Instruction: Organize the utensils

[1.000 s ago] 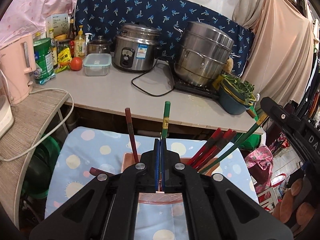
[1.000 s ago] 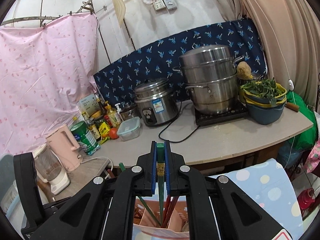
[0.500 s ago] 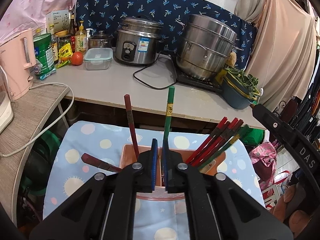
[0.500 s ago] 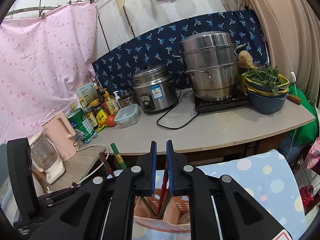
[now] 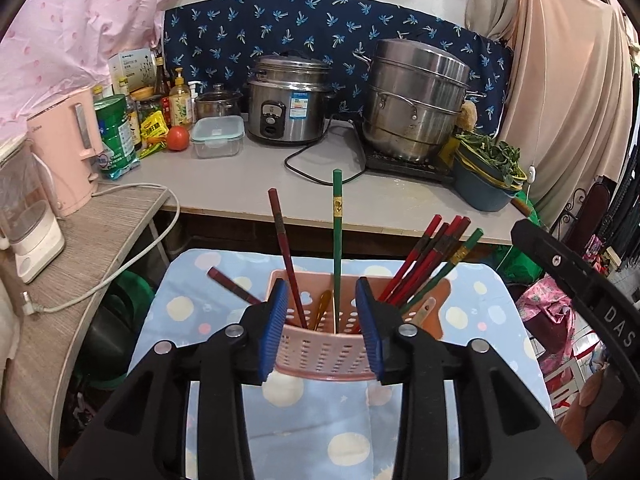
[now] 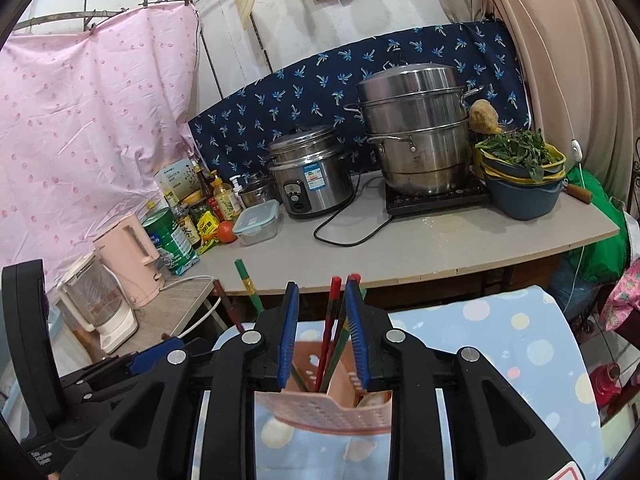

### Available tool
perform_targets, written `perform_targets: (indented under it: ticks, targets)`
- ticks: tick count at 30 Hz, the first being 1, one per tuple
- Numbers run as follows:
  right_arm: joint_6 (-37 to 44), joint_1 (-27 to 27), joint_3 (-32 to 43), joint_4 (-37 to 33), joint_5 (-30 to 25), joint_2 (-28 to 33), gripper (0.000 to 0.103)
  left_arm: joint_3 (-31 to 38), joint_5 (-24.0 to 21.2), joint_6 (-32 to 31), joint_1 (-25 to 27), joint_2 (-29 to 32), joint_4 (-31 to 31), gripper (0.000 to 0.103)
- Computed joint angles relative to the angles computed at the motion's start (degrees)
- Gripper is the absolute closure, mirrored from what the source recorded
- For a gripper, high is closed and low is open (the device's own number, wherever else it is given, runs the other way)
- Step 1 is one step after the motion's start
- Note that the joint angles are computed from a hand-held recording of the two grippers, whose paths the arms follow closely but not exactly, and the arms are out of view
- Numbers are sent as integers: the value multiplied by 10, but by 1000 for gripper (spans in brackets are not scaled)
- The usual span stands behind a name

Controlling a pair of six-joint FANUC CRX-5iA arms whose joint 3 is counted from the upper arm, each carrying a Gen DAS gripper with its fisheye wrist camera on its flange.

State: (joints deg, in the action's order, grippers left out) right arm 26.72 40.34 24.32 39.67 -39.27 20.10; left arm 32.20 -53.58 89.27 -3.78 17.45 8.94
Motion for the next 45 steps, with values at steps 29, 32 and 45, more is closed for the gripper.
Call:
perform_targets:
  ticks: [29,32,45]
  targets:
    - [-98,137,-238,80,-121,-167,53,-187,-16,69,-48,-202,-166,45]
    - [-98,148,-243,87,-139,-171,48,-199,-18,74,-52,-214,-174,43]
    - [-117,178,-274,96,-183,-190,45,-236,-21,87,-62,-247,-193,30]
